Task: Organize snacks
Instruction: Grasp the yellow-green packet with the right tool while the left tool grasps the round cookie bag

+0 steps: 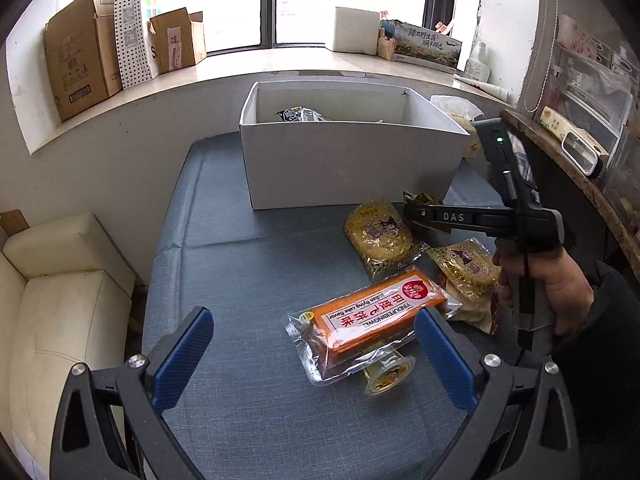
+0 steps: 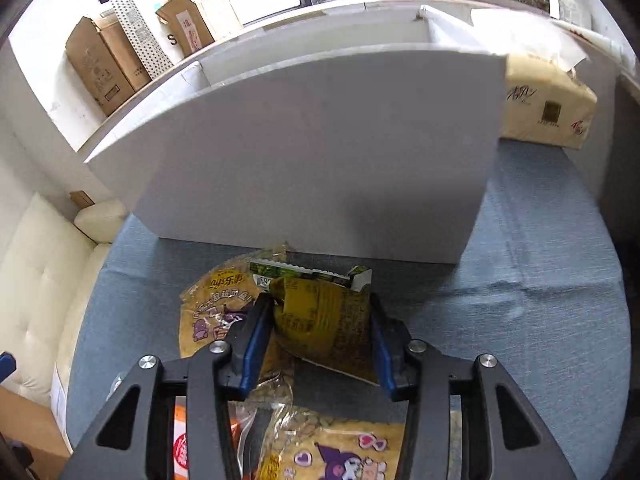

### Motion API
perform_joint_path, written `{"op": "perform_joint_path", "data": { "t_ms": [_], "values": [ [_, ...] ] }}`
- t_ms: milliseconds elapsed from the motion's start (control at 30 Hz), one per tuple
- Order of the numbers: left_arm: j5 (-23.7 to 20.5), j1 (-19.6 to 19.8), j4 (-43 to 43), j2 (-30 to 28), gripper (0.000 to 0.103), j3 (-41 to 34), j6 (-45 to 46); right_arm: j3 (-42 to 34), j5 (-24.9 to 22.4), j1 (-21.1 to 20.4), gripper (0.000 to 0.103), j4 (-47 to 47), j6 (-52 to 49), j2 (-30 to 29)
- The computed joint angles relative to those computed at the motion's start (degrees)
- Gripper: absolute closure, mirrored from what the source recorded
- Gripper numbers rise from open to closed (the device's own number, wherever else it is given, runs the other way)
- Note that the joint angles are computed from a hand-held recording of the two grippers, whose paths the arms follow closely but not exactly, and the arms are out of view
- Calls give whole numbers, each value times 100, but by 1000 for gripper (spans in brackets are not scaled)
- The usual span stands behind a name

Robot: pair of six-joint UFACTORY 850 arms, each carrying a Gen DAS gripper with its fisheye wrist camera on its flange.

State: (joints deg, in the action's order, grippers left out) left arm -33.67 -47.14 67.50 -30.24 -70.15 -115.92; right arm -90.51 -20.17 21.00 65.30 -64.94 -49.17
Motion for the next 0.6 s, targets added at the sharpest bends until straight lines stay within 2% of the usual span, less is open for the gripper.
{"op": "perform_joint_path", "data": {
  "t_ms": [133,300,400,467,500,600],
  "values": [
    [484,226,-205,-279,0,-381,301,680,-53,-135,56,1671,-1757,522],
    [620,476,-1405,-1073,0,-1516,1800,1516,-156,-393,56,3392,-3630,1205],
    [313,616,-2638,-1742,0,-2498,3029,1949,-215,-554,56,4161,-4385,1547],
    [-321,670,-3294,-2270,0,-3326,3557,2132,-226,-672,56,4520,-4732,1692],
    [-458,696,-3444,-2474,0,-3632,3672,2204,-261,-734,56,4635,-4813,1734],
    [-542,824,-4092,-2965,1,-4343,4067,2374,-348,-889,56,4677,-4775,1821]
  ]
}}
